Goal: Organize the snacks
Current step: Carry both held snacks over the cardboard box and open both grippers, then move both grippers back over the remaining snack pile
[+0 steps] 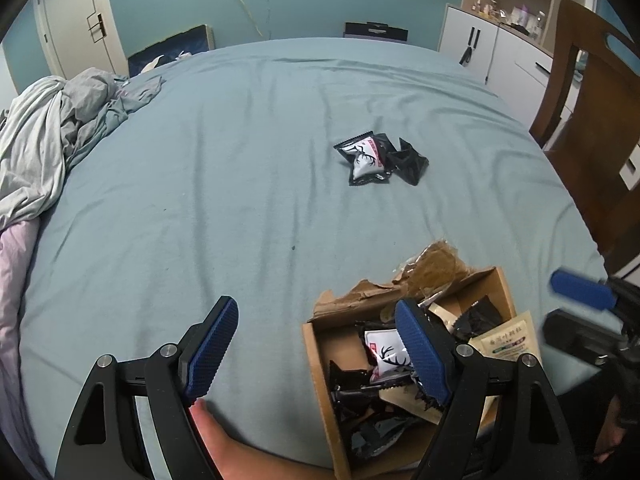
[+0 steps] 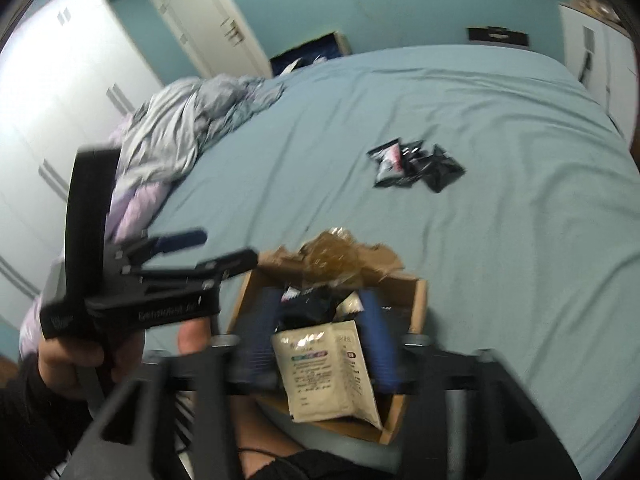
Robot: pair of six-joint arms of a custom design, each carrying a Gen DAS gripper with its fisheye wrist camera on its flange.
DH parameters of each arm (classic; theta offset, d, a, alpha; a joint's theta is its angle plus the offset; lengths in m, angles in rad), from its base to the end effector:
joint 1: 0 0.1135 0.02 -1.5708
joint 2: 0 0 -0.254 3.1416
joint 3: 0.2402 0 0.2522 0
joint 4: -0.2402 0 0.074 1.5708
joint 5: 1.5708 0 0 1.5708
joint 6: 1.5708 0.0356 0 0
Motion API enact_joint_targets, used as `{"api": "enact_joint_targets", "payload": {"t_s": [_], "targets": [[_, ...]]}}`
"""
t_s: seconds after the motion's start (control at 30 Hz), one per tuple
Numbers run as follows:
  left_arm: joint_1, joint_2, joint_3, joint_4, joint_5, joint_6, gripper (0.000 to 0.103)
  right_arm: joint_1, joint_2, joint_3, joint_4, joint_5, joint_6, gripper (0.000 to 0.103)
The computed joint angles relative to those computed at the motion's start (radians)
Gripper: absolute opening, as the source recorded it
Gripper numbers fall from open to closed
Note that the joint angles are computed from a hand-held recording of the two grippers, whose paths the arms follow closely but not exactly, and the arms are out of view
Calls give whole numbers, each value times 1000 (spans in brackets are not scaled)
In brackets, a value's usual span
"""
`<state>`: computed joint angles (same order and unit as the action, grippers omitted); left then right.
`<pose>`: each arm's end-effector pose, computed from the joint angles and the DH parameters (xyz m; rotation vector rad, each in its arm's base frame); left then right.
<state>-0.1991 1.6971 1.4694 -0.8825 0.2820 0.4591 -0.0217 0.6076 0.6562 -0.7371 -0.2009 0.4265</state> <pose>0.3433 -0.0794 0.2717 0.9348 2.4658 -0.2909 0.1374 0.0041 0.2612 0.4006 2.2453 0.4412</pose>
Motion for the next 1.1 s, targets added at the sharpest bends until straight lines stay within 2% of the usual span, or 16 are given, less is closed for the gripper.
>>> {"api": "enact_joint_targets", "payload": {"t_s": [0.03, 0.17, 0.33, 0.47, 0.67, 0.83, 0.97, 1.1], "targets": [[1, -1, -1, -1, 3, 2, 82, 7, -19, -7, 0, 20, 16, 67], [2, -4, -3, -5, 6, 9, 82, -35, -45, -6, -11, 48, 29, 69], [0, -7, 1, -11, 14, 13, 82, -11, -21, 18, -42, 167, 40, 69], [-2, -8, 3, -14, 19, 16, 82, 170, 52, 79, -95, 422, 132, 69], [-10, -3, 15, -29, 32, 20, 82, 231, 145, 151, -167, 602, 215, 69], [-11, -12, 13, -30, 47, 20, 82, 176, 177, 174, -179, 583, 248, 69], [-11, -3, 26, -35, 56, 13, 82, 126, 259, 197, -145, 580, 274, 69], [-15, 14, 46, -44, 55, 1, 82, 78, 351, 218, -94, 514, 249, 69]]}}
